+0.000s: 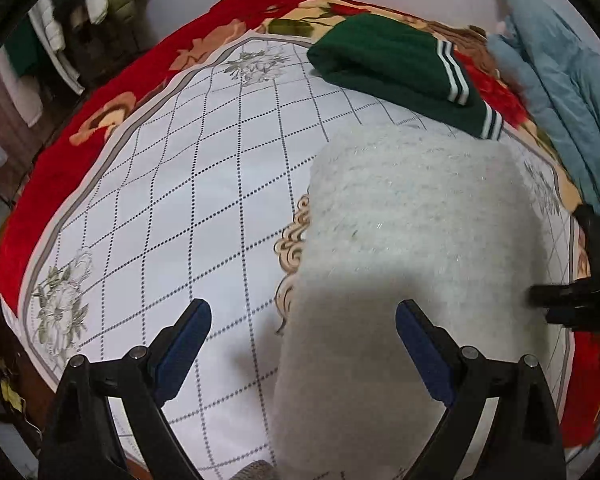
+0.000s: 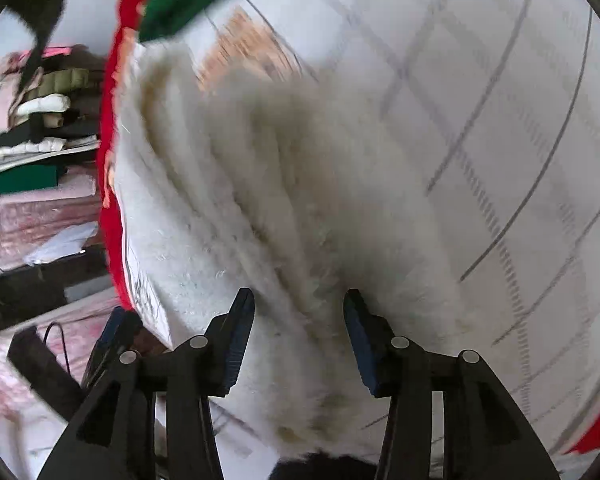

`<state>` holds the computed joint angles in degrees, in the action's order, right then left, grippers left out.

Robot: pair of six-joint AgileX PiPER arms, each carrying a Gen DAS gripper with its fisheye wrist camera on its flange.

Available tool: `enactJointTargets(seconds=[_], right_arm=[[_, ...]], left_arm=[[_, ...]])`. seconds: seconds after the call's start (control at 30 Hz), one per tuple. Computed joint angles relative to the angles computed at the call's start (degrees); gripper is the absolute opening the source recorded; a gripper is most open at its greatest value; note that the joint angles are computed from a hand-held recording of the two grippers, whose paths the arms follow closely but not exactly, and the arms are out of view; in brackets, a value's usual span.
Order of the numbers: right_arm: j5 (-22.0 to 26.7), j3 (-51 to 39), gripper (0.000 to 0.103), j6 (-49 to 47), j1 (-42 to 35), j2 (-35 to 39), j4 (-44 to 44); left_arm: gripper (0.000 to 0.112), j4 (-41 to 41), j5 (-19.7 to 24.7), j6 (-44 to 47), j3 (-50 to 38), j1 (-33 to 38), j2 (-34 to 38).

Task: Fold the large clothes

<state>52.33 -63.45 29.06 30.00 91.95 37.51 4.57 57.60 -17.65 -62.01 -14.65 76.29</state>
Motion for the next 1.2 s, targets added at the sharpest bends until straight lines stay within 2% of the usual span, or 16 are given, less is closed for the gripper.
enactJointTargets(seconds=[0.03,0.1,0.17,0.3,0.33,0.37,0.4,0.53,0.63,0.73,0.83,0.9,0.93,1.03,1.1,1.2], right_arm=[[-0.6,-0.9,0.057,1.2,-0.2,-1.6,-1.1],[-2.8,-1.9,0.079,3.1,-1.0,-3.6,-2.3],[-5.1,-3.9,0.08,0.5,-2.3,-1.2,-0.3],[-3.2,-9.0,0.079,-12.8,-6.9,8.6,11.0],[-2.9,-10.7,0.076,-15.2,-7.1,11.5,13.6],[-2.4,-14.1,0.036,-15.3,-6.2,14.5,13.9],[-1.5,-15.8,0.02,-13.6,-5.8,15.3,11.9],[1.0,-22.3,0.02,3.4,-1.9,18.5,-6.4],[-0.3,-17.9,0.02,4.6,-3.2,19.2,-8.4],[2.8,-21.2,0.029,1.0,-4.7,20.1,-5.6],[3.9,-21.4,0.049,-1.0,-5.0,17.0,-3.4],[2.9,-18.9,0.079,0.6,-3.9,12.1,-6.4],[2.2,-17.8,0.085,1.8,-3.0,10.2,-8.5],[-0.8,-8.9,0.089,1.1,-3.0,2.5,-8.4],[-3.0,-0.9,0.103,-0.8,-4.9,-2.4,-4.5],[-7.8,11.1,0.103,-10.3,-7.5,-5.8,6.3]], left_arm=[[0.094,-0.1,-0.1,0.1,-0.3,0.4,0.3],[0.094,0.1,-0.9,0.2,-1.7,0.9,1.8],[0.094,0.7,-1.0,0.0,-2.5,0.7,2.7],[0.094,1.8,-0.6,-1.0,-4.9,0.2,5.5],[0.094,1.8,-0.6,-1.0,-5.4,0.3,6.1],[0.094,1.8,-0.6,-1.0,-5.8,0.3,6.5],[0.094,2.2,-0.4,-1.1,-6.2,0.2,6.9],[0.094,3.6,0.7,-1.5,-7.2,-0.4,9.2],[0.094,2.8,1.9,-0.8,-7.7,0.1,10.5],[0.094,0.8,2.9,0.8,-8.5,1.3,9.9],[0.094,-1.1,4.3,2.8,-10.2,2.6,9.5],[0.094,-2.2,5.2,4.1,-11.4,3.3,9.7],[0.094,-3.6,5.3,5.2,-11.8,4.1,10.0],[0.094,-10.7,4.2,10.6,-11.5,7.4,11.2],[0.094,-17.4,3.8,16.4,-11.2,9.6,13.5],[0.094,-24.7,5.1,23.5,-11.8,10.5,17.9]])
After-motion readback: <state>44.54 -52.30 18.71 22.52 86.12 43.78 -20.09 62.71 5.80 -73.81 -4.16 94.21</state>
